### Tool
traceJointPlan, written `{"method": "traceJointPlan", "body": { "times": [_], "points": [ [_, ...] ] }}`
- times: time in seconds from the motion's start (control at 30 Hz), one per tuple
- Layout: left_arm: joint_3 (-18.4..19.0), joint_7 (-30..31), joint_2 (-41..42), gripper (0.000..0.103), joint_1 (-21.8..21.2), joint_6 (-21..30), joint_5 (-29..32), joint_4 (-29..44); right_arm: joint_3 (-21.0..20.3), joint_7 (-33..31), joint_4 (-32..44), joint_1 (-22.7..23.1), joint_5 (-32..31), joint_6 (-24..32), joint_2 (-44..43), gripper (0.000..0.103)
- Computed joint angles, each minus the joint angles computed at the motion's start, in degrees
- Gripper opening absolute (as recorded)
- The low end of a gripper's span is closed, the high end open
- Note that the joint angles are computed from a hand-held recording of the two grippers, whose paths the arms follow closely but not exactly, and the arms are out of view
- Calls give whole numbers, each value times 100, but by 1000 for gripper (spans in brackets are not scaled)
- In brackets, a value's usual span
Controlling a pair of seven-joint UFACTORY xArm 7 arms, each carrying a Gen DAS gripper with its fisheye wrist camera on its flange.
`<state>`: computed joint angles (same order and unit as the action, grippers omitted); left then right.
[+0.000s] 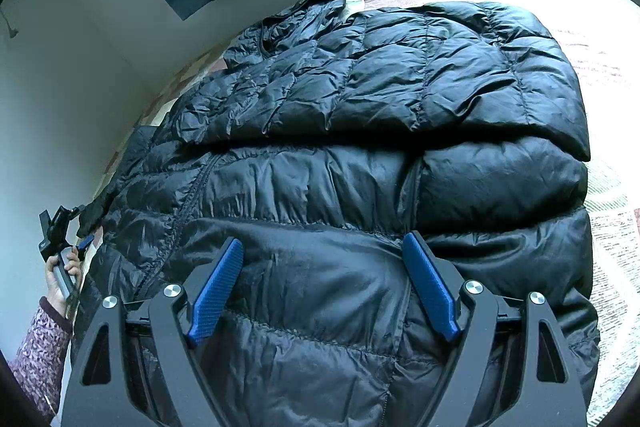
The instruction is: Fold large clothes
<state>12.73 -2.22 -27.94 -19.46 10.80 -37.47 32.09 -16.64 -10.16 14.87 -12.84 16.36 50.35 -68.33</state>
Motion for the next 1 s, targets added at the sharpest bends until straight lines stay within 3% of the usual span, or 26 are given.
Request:
{"method": "traceJointPlan", "body": {
  "times": [0.1,0.17,0.33,0.5,0.7,0.77,0.87,1.0],
  "points": [
    [48,-141,-17,101,109,-184,-85,-8,-32,-20,1,-7,13,15,-12,81],
    [-101,-413,56,101,484,-258,172,-3,-43,-27,0,-8,29,17,-14,81],
    [28,-501,556,101,796,-247,570,385,-86,-66,12,-20,57,45,-17,81],
    [444,-134,969,97,626,-222,-38,824,-79,-77,13,-31,76,52,-19,81],
    [-314,-1202,1283,43,1799,-28,675,1007,-77,-89,18,-35,85,62,-17,81],
    [-514,-1486,1387,13,2109,217,1181,1147,-81,-100,26,-38,80,68,-10,81],
    [-883,-1941,1239,6,2447,199,1949,1116,-88,-110,29,-39,83,71,-5,81],
    [-1348,-2512,981,5,2644,144,2853,1205,-88,-116,31,-41,89,73,-3,81]
  ]
}}
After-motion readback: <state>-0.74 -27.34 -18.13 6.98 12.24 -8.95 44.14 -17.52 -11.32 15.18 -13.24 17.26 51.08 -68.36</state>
